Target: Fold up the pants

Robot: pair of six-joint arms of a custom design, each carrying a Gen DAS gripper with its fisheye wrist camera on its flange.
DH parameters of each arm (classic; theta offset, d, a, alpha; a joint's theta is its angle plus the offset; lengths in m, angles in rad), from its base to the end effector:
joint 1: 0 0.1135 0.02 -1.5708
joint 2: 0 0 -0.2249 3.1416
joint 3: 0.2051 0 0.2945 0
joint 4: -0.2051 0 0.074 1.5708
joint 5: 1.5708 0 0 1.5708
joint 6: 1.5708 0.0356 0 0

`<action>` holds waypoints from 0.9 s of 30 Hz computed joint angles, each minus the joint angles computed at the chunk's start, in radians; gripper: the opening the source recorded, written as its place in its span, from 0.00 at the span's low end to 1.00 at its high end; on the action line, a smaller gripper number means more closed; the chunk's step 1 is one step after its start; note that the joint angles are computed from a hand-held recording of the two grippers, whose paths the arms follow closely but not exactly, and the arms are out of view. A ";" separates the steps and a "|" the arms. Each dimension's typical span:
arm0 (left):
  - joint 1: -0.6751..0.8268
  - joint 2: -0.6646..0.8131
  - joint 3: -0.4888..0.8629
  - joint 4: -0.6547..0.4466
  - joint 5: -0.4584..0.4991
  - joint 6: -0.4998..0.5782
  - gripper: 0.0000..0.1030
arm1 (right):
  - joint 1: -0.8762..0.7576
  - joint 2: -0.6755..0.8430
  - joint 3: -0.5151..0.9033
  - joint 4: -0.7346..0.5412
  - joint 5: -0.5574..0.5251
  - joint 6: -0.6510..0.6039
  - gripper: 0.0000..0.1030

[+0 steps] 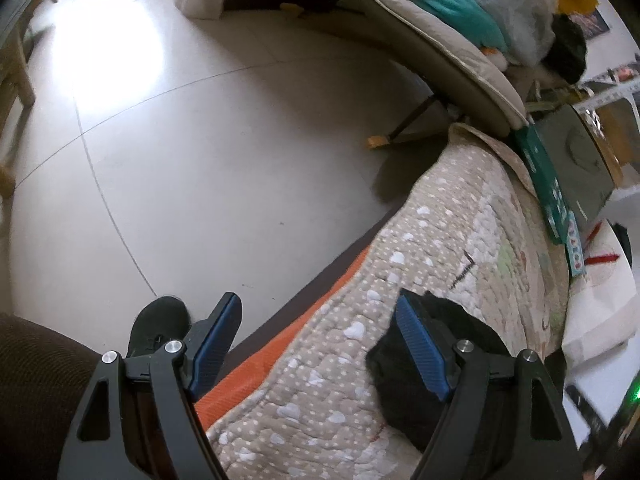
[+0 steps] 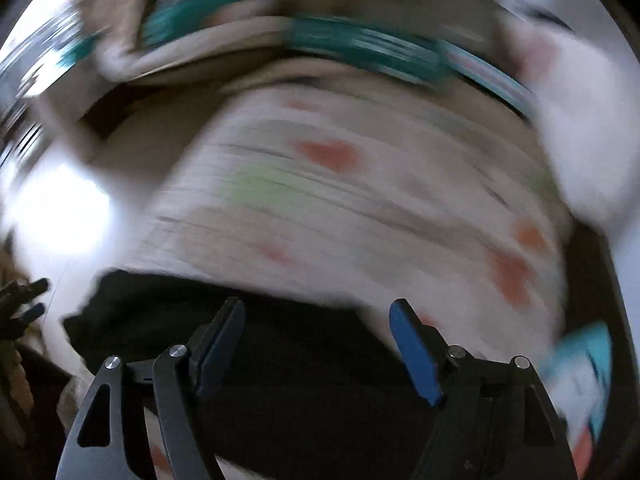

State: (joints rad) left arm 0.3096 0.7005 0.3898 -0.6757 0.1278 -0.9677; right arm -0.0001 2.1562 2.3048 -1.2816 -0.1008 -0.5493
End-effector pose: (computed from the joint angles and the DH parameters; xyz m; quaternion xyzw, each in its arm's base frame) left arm 0.1930 0.0570 0.1363 -0.5549 0.7783 -0.1508 0.2523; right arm 0.4669 0.0035 0.3039 -0.2749 0.9354 -0.0115 0.2221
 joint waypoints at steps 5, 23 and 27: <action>-0.077 0.008 0.020 0.002 -0.068 0.005 0.77 | -0.234 0.143 0.173 -0.080 0.039 0.040 0.62; -0.181 0.164 0.084 0.028 -0.210 0.027 0.77 | -0.239 0.168 -0.028 0.189 0.297 0.066 0.17; -0.174 0.160 0.079 0.030 -0.200 0.021 0.77 | -0.236 0.154 -0.062 0.221 0.357 0.047 0.24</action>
